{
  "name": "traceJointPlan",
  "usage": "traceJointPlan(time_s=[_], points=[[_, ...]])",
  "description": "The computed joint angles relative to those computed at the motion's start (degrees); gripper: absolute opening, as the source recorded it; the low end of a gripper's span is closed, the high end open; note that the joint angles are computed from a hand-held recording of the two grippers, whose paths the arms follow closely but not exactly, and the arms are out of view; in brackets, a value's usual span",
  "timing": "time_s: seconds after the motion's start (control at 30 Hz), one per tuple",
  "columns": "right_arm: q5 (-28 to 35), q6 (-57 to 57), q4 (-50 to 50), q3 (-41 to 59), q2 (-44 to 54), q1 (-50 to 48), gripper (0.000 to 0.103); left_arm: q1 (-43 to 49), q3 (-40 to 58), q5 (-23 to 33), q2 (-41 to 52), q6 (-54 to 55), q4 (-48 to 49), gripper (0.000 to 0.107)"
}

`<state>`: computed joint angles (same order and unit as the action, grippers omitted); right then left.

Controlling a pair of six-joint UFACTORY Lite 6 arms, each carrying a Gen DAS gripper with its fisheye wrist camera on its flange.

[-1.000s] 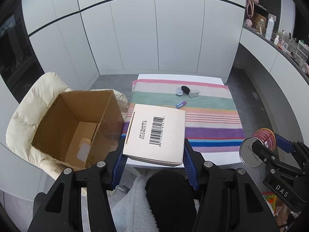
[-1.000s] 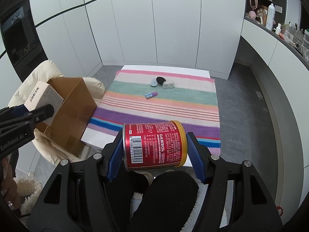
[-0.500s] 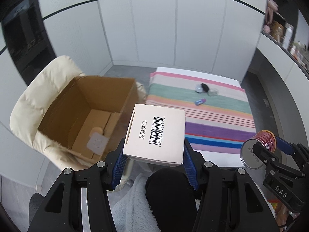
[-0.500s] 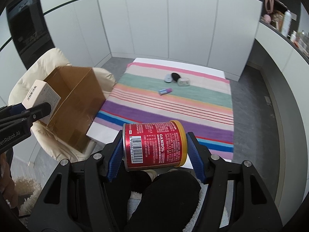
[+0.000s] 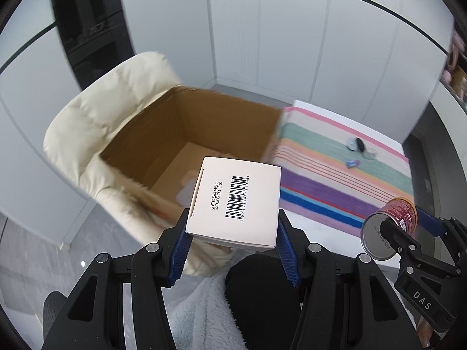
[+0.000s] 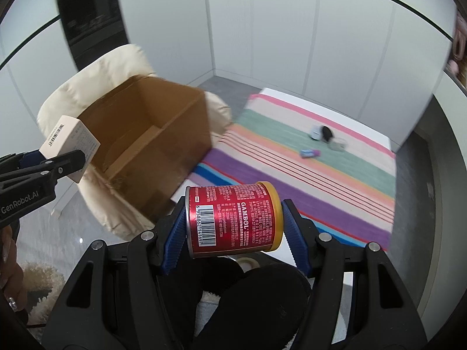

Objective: Organize objects
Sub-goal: 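Carry the white box and red can with both grippers over the cardboard box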

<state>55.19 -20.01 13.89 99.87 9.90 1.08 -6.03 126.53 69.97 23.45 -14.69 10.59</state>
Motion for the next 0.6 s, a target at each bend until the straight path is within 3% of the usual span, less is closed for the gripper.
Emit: traceJointPlan(time_s=[0.3, 0.6], points=[[-1.3, 3.0, -2.8, 4.0, 5.7, 11.3, 0.064, 9.6, -7.5, -2.7, -3.2, 1.6, -1.4, 0.055], [0.0, 4.0, -3.4, 11.3, 13.5, 16.5, 0.064, 14.6, -8.5, -4.5, -0.5, 2.7, -2.4, 0.055]])
